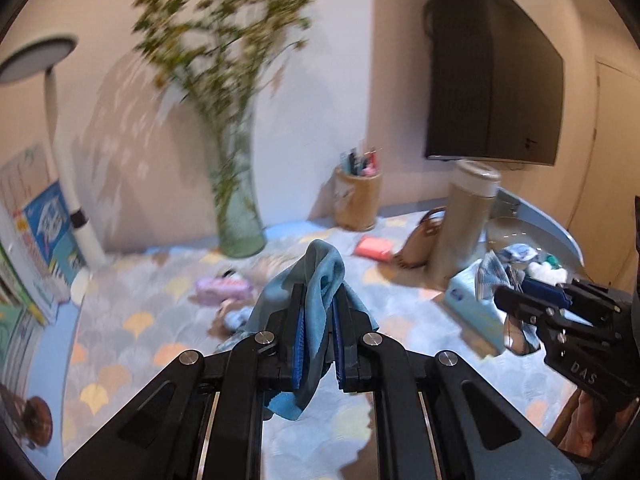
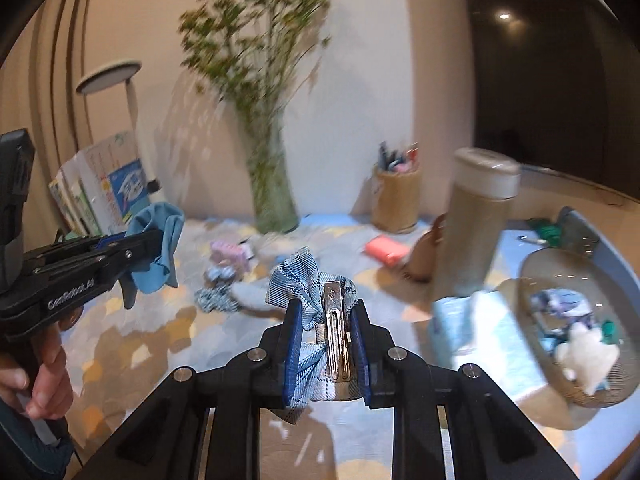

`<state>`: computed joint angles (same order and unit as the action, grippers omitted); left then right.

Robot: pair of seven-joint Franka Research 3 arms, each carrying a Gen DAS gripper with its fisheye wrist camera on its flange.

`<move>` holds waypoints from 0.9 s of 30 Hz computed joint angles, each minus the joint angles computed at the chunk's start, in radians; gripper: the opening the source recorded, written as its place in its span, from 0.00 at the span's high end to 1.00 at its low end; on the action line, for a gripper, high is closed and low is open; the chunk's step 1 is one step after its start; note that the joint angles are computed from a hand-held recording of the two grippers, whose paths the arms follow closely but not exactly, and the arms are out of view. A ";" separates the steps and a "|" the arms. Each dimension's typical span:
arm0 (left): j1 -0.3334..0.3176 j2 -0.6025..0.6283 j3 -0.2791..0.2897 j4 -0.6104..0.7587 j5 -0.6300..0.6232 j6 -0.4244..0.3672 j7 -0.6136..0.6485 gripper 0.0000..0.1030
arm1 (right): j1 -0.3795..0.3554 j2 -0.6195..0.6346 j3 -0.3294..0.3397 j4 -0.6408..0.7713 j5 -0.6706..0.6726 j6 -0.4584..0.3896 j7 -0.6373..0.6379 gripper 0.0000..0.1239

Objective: Organize soft objects
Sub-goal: 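Carry the blue cloth and plaid bow into the glass bowl and release both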

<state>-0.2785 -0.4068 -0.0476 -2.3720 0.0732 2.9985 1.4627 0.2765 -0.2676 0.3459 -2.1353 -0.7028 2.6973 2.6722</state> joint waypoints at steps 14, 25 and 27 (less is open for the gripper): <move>-0.337 0.175 0.047 0.286 -0.224 -0.038 0.294 0.91 | -0.196 -0.343 -0.064 -0.268 0.136 0.076 -0.016 0.82; -0.347 0.592 -0.049 0.816 -0.441 -0.295 0.436 0.91 | -0.344 -0.439 -0.145 -0.344 0.351 -0.008 -0.095 0.81; -0.335 0.671 -0.068 0.899 -0.413 -0.337 0.390 0.91 | -0.385 -0.417 -0.123 -0.320 0.370 -0.057 -0.107 0.81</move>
<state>-0.6131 0.2638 -0.1156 -1.4729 -0.3394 2.6610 1.8526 -0.1089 -0.6845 0.2231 -2.4549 -0.3332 2.6406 2.5652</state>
